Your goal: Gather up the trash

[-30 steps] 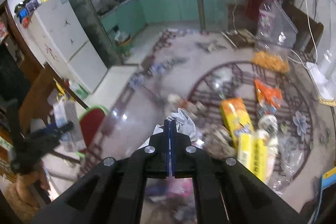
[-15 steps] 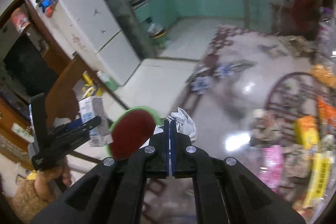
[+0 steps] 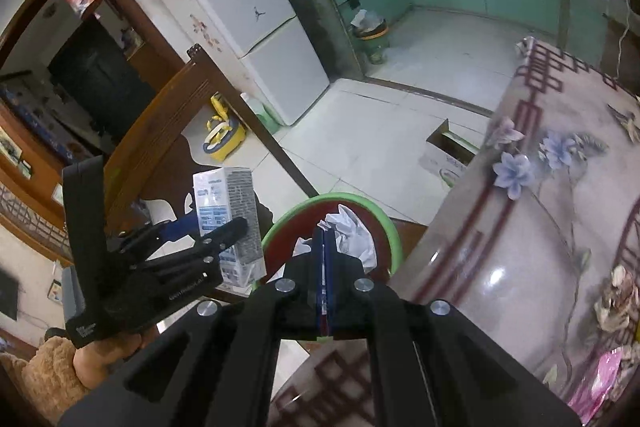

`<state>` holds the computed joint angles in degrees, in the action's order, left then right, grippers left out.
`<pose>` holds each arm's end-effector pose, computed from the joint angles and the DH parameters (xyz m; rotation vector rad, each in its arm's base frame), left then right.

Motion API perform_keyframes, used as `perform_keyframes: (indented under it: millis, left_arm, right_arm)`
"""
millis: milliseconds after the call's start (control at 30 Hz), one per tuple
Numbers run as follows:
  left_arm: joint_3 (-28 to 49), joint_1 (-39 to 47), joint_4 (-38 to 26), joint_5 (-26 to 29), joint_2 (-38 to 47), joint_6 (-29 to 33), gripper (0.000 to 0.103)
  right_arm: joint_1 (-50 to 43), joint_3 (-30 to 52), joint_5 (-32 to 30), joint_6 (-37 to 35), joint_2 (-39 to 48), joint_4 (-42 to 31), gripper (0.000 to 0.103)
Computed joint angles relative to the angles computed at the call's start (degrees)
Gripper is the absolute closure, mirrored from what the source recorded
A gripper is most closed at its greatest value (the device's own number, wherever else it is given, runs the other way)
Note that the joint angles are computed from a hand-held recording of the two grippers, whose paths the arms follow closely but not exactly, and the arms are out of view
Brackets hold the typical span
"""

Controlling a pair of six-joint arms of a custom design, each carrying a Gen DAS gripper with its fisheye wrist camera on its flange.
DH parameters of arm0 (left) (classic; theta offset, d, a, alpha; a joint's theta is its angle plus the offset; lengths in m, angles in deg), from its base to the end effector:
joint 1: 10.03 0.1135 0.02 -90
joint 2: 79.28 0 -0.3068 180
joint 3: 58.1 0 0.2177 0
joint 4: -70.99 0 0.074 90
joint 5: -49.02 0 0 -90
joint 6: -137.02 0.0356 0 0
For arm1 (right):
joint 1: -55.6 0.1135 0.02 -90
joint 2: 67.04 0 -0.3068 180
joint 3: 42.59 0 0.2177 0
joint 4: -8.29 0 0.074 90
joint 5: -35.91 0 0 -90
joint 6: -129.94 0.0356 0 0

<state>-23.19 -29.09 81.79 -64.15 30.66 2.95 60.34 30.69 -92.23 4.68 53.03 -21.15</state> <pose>0.2194 -0.0610 0.0955 -0.6687 2.4630 0.1400 0.3441 0.0506 0.1213 -1.0028 2.4342 0.7937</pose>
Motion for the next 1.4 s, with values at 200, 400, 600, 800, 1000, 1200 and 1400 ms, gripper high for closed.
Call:
perform_keyframes:
  millis: [200, 400, 600, 800, 1000, 1200, 1400]
  left_arm:
    - [-1.1, 2.0, 3.9, 1.1, 1.6, -1.6, 0.029]
    - [-1.0, -1.1, 1.7, -1.6, -1.2, -3.1, 0.026]
    - [1.7, -8.2, -4.0, -4.8, -4.7, -6.2, 0.014]
    - [7.4, -16.0, -9.0, -5.5, -3.8, -9.1, 0.014]
    - [15.9, -24.7, -14.9, -7.4, 0.0, -13.7, 0.014]
    - [28.8, -31.9, -22.8, -6.8, 6.9, -18.5, 0.014]
    - [46.1, -37.7, -32.7, -4.1, 16.6, -23.0, 0.014]
  right_arm:
    - [-0.1, -0.3, -0.9, 3.5, 1.0, 2.4, 0.047]
    - [-4.7, -3.3, -1.3, 1.6, -2.9, 3.6, 0.047]
    - [-12.5, -8.7, 0.2, -4.3, -8.0, 5.7, 0.047]
    - [-21.1, -10.6, 0.8, -9.5, -7.2, 5.7, 0.047]
    - [-32.0, -5.5, -0.2, -14.7, -4.2, -0.1, 0.047]
    - [-42.7, 8.0, 0.9, -21.2, 2.8, -8.8, 0.047]
    - [-46.3, 27.4, 7.0, -26.1, 15.4, -17.9, 0.052]
